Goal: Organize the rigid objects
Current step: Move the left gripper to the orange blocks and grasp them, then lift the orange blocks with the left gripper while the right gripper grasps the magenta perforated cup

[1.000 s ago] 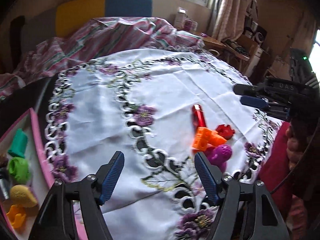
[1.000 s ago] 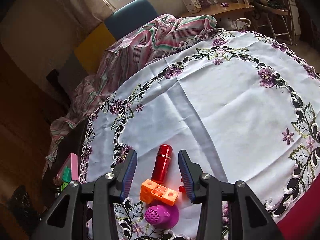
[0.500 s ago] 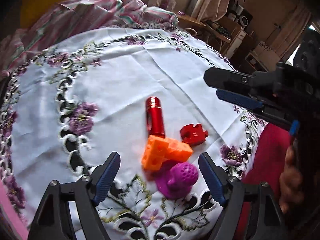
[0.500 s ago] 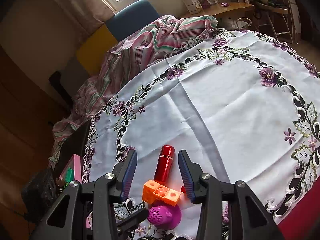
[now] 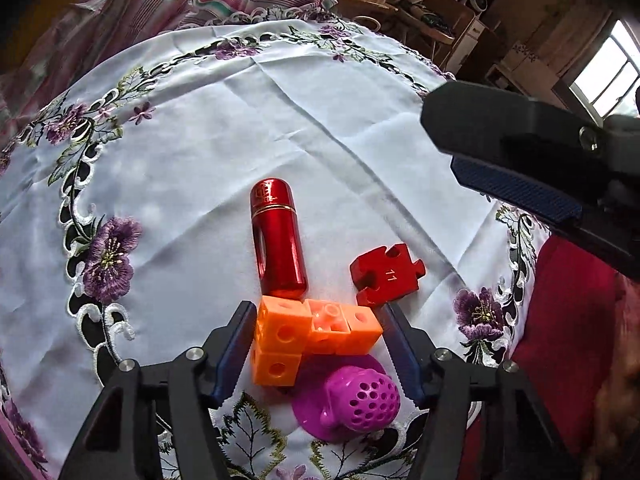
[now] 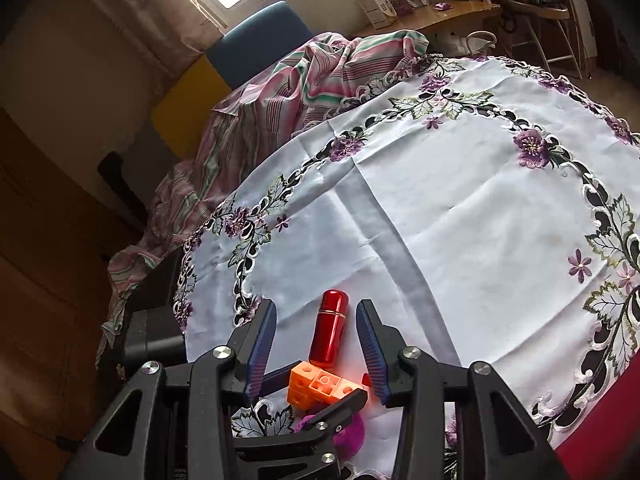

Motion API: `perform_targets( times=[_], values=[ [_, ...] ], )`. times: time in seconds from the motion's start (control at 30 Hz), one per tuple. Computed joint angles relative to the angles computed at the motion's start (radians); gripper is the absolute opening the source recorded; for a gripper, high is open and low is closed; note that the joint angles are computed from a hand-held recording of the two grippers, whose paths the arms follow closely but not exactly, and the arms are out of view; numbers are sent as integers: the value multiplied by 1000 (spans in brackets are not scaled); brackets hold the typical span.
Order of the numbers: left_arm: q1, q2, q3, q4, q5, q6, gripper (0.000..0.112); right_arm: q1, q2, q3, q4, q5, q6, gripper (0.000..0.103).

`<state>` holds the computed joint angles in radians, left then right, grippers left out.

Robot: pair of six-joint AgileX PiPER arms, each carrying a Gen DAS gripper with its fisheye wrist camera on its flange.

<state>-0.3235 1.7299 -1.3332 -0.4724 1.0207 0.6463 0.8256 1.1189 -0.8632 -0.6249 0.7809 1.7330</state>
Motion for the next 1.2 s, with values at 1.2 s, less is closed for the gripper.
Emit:
perform_targets(
  times=[1.2],
  values=[
    [373, -212, 345, -166, -211, 285, 65, -52, 411, -405, 582, 330, -790, 43]
  ],
)
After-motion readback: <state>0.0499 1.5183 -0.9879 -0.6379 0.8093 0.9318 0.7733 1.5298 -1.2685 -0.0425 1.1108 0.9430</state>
